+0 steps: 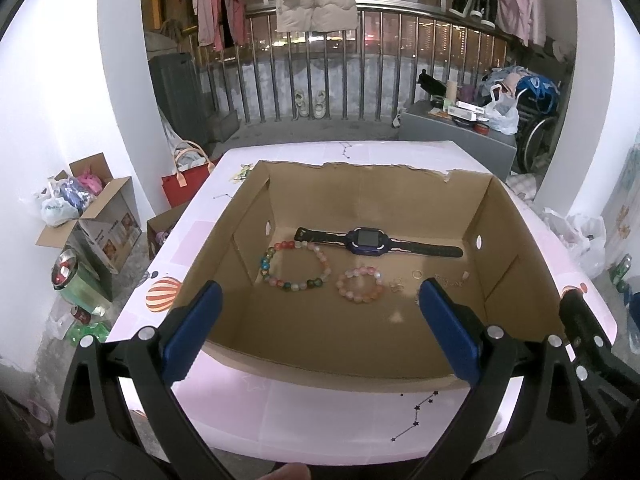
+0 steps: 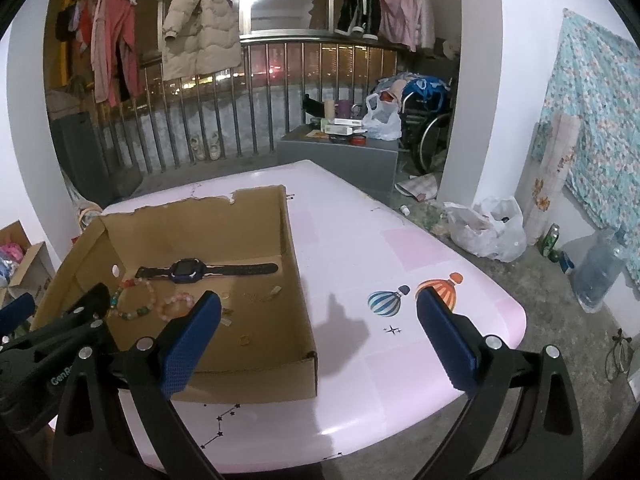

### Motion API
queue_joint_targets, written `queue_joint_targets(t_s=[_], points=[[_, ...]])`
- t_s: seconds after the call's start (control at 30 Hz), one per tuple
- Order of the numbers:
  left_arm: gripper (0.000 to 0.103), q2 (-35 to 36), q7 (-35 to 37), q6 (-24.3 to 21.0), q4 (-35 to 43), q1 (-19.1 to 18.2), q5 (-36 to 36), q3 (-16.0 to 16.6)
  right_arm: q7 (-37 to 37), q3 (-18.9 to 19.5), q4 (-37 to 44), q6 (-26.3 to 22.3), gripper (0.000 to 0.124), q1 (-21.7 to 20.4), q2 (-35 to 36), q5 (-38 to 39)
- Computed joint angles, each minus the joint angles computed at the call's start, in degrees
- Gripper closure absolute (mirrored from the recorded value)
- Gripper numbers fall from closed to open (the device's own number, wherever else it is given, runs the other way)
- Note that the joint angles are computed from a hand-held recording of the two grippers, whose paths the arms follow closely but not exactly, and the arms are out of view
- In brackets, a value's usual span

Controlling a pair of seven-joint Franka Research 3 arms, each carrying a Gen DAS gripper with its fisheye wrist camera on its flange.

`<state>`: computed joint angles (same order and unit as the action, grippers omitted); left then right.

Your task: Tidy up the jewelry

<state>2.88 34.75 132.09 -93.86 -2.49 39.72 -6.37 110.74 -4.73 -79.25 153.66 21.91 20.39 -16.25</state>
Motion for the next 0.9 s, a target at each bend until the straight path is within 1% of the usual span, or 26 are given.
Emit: queue_joint_targets(t_s=[0.23, 0.33, 0.4, 0.5, 0.6, 0.73, 0.9], points=[[0.008, -0.1, -0.2, -0.7, 0.4, -0.1, 1.2, 0.0, -1.1, 0.8, -0.2, 1.0, 0.028, -0.9, 0.1, 2.5], [0.008, -0.3, -0.5, -0.4, 0.4, -0.1, 1.7, 0.0, -5.5, 2.9, 0.3, 0.5, 0.028, -2.7, 0.4, 7.1], [0.008, -0.6, -0.2, 0.1, 0.2, 0.0, 1.1, 0.0, -6.9, 3.0, 0.0, 0.9, 0.028, -2.8, 0.1, 8.6], [0.008, -0.7, -0.8, -1.1, 0.4, -0.2, 2.7, -0.2, -5.9, 1.0, -0.9, 2.3, 0.028, -0.8, -0.4, 5.2], [0.008, -0.5, -2.4, -3.1, 0.9, -0.7, 5.4, -0.5, -2.2, -2.2, -2.0, 3.3, 0.028, 2.3, -1.2, -2.5], [0.008, 0.0, -1.5, -3.4, 1.5, -0.6, 5.2, -0.3, 0.1, -2.8, -1.9, 3.0, 0.028, 2.9, -1.5, -7.6], [0.008, 0.8, -2.3, -5.6, 2.5, -1.6, 7.4, -0.5, -0.8, -1.2, -1.4, 2.9, 0.028, 1.5, -1.1, -6.7]])
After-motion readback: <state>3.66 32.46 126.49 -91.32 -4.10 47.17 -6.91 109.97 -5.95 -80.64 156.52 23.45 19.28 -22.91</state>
